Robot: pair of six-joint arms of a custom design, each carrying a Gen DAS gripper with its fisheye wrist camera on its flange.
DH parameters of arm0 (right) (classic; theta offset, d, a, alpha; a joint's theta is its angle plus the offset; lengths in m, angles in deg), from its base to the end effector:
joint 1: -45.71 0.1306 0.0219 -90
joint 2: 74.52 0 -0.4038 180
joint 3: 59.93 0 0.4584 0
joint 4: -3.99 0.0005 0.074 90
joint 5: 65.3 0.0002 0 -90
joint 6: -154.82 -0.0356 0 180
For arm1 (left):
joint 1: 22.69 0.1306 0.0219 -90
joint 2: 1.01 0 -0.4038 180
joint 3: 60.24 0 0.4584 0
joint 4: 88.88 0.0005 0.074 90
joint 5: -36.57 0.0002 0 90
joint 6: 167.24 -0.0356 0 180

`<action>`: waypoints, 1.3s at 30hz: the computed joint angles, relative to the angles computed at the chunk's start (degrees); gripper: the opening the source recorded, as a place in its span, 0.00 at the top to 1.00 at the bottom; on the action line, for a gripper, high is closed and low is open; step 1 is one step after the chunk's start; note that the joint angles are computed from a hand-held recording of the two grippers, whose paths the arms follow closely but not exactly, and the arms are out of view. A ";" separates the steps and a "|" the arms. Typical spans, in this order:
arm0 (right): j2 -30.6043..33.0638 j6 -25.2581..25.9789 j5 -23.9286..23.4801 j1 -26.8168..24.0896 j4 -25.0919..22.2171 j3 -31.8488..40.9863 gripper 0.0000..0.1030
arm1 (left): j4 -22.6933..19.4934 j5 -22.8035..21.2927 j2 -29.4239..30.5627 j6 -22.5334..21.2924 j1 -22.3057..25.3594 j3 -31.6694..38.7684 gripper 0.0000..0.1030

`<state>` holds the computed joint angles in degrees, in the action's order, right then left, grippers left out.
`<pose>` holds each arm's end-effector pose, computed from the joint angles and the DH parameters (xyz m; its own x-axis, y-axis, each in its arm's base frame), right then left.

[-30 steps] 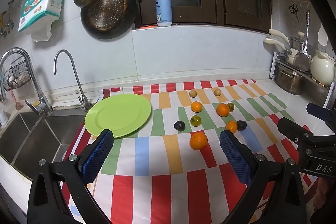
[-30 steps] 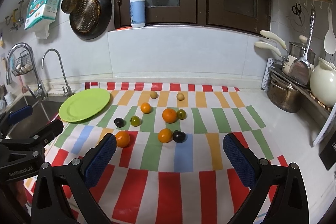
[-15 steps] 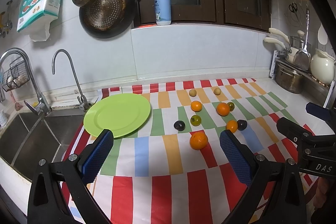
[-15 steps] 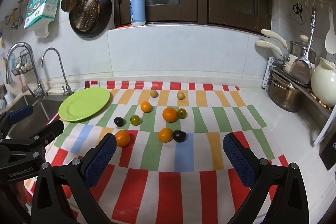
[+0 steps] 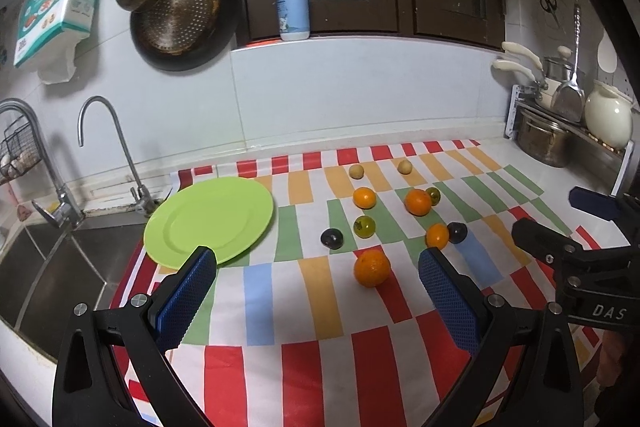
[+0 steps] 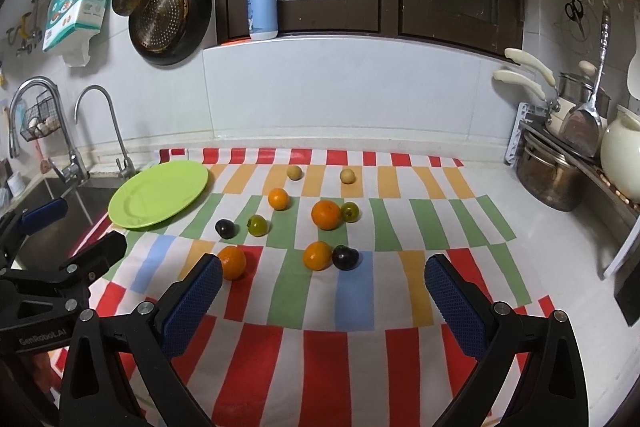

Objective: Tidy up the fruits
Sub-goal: 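Grasp an orange tangerine with the left tool while the right tool grasps another tangerine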

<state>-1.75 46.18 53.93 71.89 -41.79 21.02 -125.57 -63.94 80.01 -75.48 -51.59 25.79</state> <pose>0.4020 0.1777 0.5172 -0.5309 0.0498 -0.8460 0.1392 0.9898 -0.0291 0.4478 -0.2403 0.5121 -0.4700 0.2249 -0.8535 0.3250 0.9431 0.0696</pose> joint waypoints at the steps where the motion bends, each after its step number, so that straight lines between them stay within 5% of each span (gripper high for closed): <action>1: 0.28 0.16 -0.46 -0.22 -0.06 0.19 0.05 | 0.26 0.57 0.22 -0.43 0.10 0.05 0.00; 10: 2.93 1.39 -4.09 -1.93 -0.28 1.67 0.14 | 1.11 3.03 3.01 -3.46 0.34 1.45 0.01; 39: 13.61 2.02 -17.49 -7.63 -4.27 6.64 0.49 | -7.61 13.65 15.27 -8.18 1.66 9.49 0.37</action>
